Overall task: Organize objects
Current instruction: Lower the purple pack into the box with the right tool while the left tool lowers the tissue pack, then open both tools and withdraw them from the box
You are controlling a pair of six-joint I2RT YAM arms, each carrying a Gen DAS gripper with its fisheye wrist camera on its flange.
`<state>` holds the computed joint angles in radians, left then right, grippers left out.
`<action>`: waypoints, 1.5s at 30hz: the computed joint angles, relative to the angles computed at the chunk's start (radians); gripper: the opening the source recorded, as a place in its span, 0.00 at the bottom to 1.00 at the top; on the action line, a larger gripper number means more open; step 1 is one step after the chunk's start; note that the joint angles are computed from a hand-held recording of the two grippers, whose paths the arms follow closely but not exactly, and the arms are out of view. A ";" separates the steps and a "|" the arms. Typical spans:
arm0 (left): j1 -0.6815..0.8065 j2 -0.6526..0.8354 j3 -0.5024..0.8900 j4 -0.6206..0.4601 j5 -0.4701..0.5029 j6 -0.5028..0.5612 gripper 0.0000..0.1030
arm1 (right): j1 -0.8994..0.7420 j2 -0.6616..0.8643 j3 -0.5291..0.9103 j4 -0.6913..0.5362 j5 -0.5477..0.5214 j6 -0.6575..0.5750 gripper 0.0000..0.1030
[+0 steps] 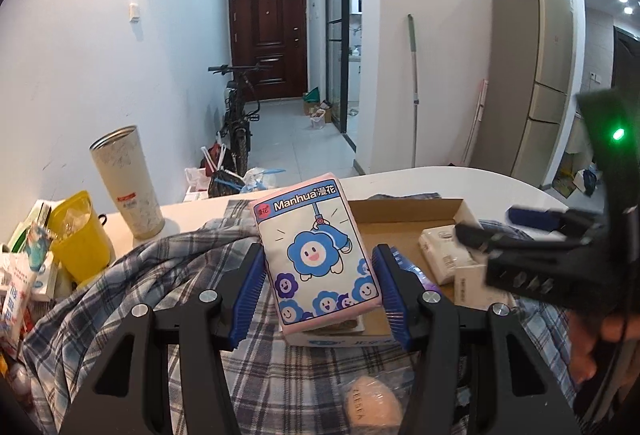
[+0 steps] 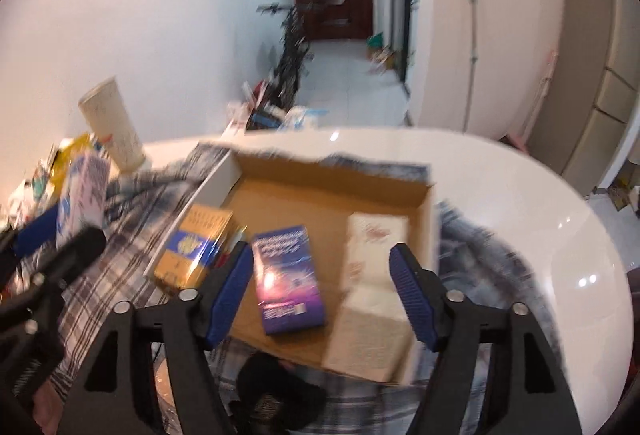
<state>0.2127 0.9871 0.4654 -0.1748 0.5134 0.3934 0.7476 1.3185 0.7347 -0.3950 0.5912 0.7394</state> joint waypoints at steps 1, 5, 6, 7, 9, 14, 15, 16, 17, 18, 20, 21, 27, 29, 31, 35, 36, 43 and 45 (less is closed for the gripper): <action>-0.022 -0.004 0.001 0.001 -0.017 -0.011 0.55 | -0.001 -0.026 -0.006 -0.025 0.030 0.009 0.70; -0.125 0.029 0.031 -0.020 -0.073 -0.051 0.55 | -0.039 -0.135 -0.053 -0.057 0.055 0.002 0.70; -0.150 0.046 0.041 -0.024 -0.083 -0.059 0.55 | -0.055 -0.154 -0.065 -0.057 0.049 -0.001 0.70; -0.180 0.072 0.053 -0.026 -0.094 -0.067 0.55 | -0.074 -0.172 -0.081 -0.049 0.041 -0.010 0.70; -0.240 0.131 0.070 -0.014 -0.125 -0.085 0.55 | -0.108 -0.193 -0.110 -0.032 0.035 -0.024 0.70; -0.364 0.269 0.059 0.086 -0.239 -0.128 0.55 | -0.191 -0.253 -0.180 0.017 -0.046 -0.044 0.70; -0.383 0.292 0.053 0.107 -0.258 -0.131 0.55 | -0.199 -0.254 -0.184 0.019 -0.048 -0.054 0.70; -0.401 0.316 0.050 0.129 -0.276 -0.131 0.55 | -0.202 -0.254 -0.187 0.021 -0.040 -0.060 0.70; -0.412 0.333 0.049 0.147 -0.289 -0.131 0.55 | -0.204 -0.255 -0.191 0.024 -0.029 -0.062 0.70; -0.420 0.350 0.050 0.160 -0.297 -0.132 0.55 | -0.208 -0.252 -0.195 0.030 -0.026 -0.065 0.70; -0.427 0.375 0.058 0.164 -0.295 -0.144 0.55 | -0.221 -0.246 -0.204 0.043 -0.045 -0.073 0.70; -0.422 0.390 0.068 0.158 -0.285 -0.150 0.55 | -0.228 -0.242 -0.208 0.049 -0.057 -0.076 0.70; -0.384 0.389 0.079 0.135 -0.259 -0.135 0.55 | -0.214 -0.234 -0.217 0.050 -0.054 -0.070 0.70; -0.367 0.356 0.074 0.114 -0.242 -0.132 0.55 | -0.197 -0.236 -0.210 0.037 -0.035 -0.065 0.70; -0.341 0.292 0.066 0.080 -0.217 -0.126 0.55 | -0.183 -0.246 -0.204 0.021 -0.015 -0.057 0.70; -0.261 0.127 0.052 0.009 -0.139 -0.119 0.72 | -0.143 -0.297 -0.177 -0.040 0.016 -0.029 0.70; -0.234 0.079 0.049 -0.011 -0.111 -0.121 0.72 | -0.128 -0.309 -0.169 -0.058 0.029 -0.019 0.70; -0.015 -0.227 0.029 -0.154 0.077 -0.074 0.85 | 0.079 -0.386 -0.086 -0.239 0.199 0.111 0.88; 0.054 -0.307 0.019 -0.200 0.130 -0.046 0.85 | 0.164 -0.394 -0.059 -0.308 0.272 0.169 0.89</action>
<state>0.2662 0.6799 0.4848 -0.3751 0.6430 0.3476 0.9115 0.9249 0.6760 -0.7034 0.8629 0.9083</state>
